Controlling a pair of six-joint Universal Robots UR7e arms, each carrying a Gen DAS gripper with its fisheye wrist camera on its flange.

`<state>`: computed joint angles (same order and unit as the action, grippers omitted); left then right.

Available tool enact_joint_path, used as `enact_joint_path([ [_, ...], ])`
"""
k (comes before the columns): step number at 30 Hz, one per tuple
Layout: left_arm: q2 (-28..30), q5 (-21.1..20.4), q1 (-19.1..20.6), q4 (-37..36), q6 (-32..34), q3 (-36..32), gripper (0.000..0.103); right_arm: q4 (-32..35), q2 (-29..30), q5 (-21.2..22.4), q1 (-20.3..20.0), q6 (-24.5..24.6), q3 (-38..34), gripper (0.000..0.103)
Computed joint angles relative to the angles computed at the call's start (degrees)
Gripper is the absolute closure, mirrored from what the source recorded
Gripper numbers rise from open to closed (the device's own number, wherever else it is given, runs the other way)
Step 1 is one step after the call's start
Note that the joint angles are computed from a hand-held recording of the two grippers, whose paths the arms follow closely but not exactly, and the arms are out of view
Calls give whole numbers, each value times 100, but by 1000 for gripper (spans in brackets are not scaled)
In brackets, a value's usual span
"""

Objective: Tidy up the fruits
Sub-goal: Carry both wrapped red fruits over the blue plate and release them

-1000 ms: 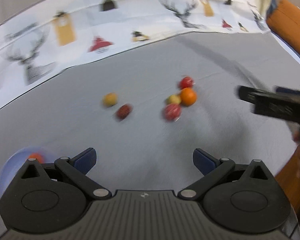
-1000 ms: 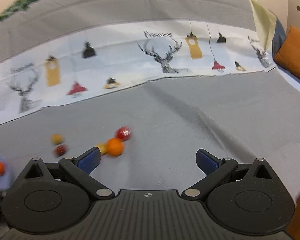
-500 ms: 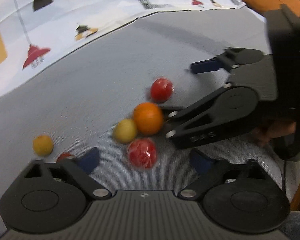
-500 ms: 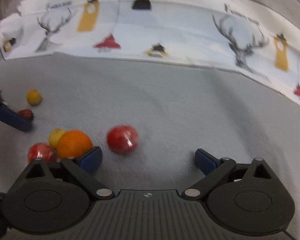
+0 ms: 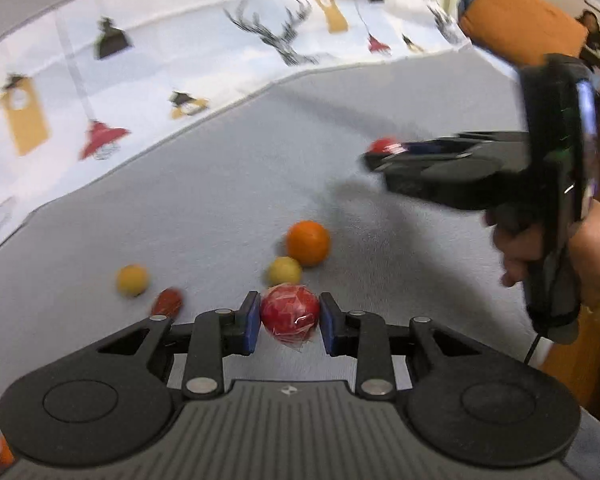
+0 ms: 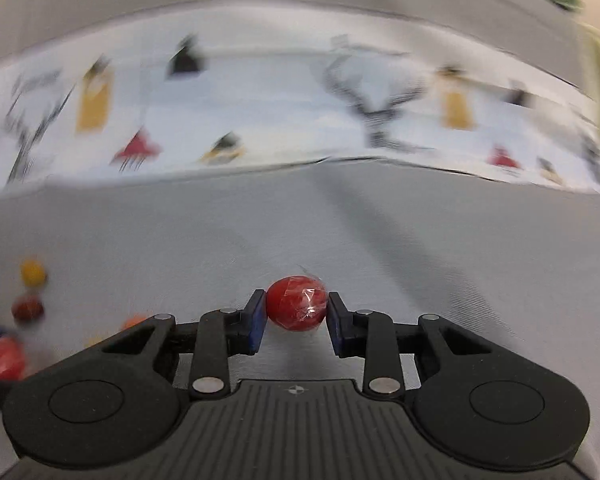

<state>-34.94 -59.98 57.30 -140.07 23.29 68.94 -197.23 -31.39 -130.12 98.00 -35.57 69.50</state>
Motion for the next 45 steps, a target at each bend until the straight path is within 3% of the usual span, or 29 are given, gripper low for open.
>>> enact_joint_path([
  [9,-1899,865,-437,151,-820,1706,69,-1391,-694,-275,999,395,1432,70],
  [12,-2614,1226,-604,352,-1179,2281,69,-1261,-874,-267,1377,753,1886,70],
  [18,-3824,1790,-883,1107,-2176,3111,69,-318,-1177,-211,2089,1859,2626,70],
  [25,-4942,2178,-1177,1516,-2823,3922,69,341,-1099,8,2710,2289,2929,70],
  [31,-5479,2179,-1319,1546,-3122,4284,69,907,-975,90,3035,2179,2910,70],
  [35,-5623,2196,-1363,1409,-3172,4370,69,888,-878,49,3148,1913,2807,70],
  [45,-5694,2030,-1287,1425,-3245,4344,69,970,-796,-129,3235,1839,2709,70],
])
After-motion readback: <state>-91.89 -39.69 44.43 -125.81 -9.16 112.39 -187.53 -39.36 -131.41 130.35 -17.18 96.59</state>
